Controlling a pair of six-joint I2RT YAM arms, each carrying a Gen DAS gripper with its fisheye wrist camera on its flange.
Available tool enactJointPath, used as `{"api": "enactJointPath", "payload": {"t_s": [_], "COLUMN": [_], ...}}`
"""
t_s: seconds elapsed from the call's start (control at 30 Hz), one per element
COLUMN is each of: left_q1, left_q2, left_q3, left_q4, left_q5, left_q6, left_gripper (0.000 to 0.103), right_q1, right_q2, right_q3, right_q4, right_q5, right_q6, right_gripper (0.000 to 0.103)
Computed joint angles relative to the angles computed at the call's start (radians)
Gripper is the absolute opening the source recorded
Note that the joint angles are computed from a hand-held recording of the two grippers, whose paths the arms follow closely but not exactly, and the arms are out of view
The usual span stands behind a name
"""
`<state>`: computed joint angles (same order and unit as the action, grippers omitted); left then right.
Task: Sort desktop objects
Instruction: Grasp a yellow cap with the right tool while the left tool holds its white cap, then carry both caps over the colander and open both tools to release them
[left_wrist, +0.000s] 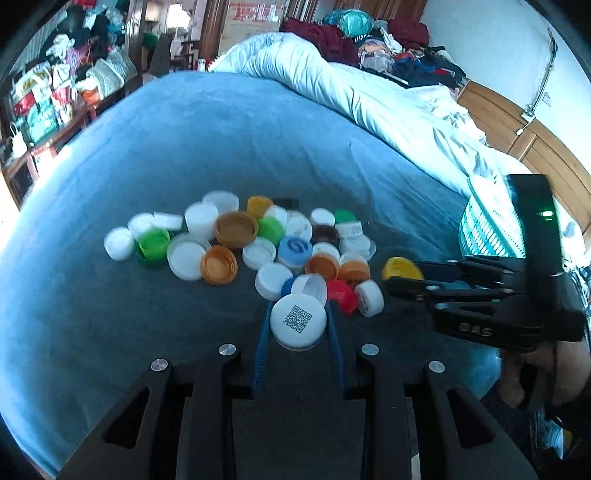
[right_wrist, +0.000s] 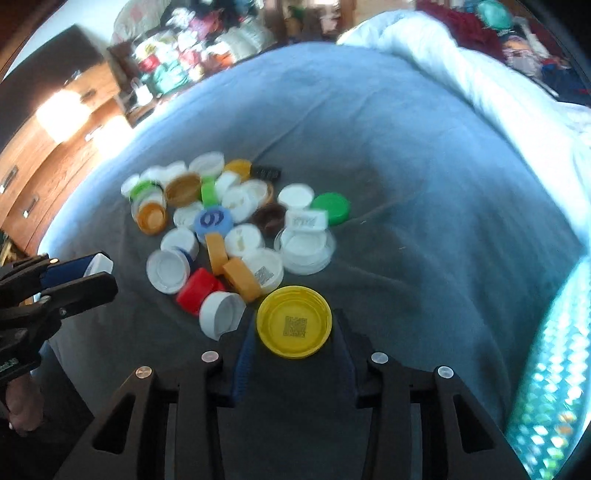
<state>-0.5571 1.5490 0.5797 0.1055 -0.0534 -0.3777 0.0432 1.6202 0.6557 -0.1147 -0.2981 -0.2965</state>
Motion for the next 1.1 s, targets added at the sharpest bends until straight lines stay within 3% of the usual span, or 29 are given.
{"api": "enactJointPath", "payload": {"t_s": [0.2, 0.37, 0.67, 1.1], "left_q1": [-0.054, -0.105, -0.167, -0.284], "left_q2": [-0.077, -0.12, -0.071, 0.085], "left_q3": [0.052, 0.127, 0.312, 0.603], "left_q4": [-0.099, -0.189, -0.273, -0.347], "left_q5": [-0.088, -0.153, -0.185, -0.196], "left_q6": [-0.017, -0.031, -0.005, 0.01], "left_gripper": [0.025, 0.025, 0.025, 0.025], "right_q1": [-0.114, -0.258, -0.525, -0.754], "right_q2": [-0.307, -0.462, -0.515, -0.456], "right_q3": [-0.007, 0.058, 0.186, 0.285], "right_q4": [-0.184, -0.348, -0.502, -0.574], "right_q5": [-0.044, -0.129, -0.256, -0.344], "right_q6": [-0.011, -0.075, -0.17, -0.269], "right_gripper": [0.043, 0.043, 0.043, 0.043]}}
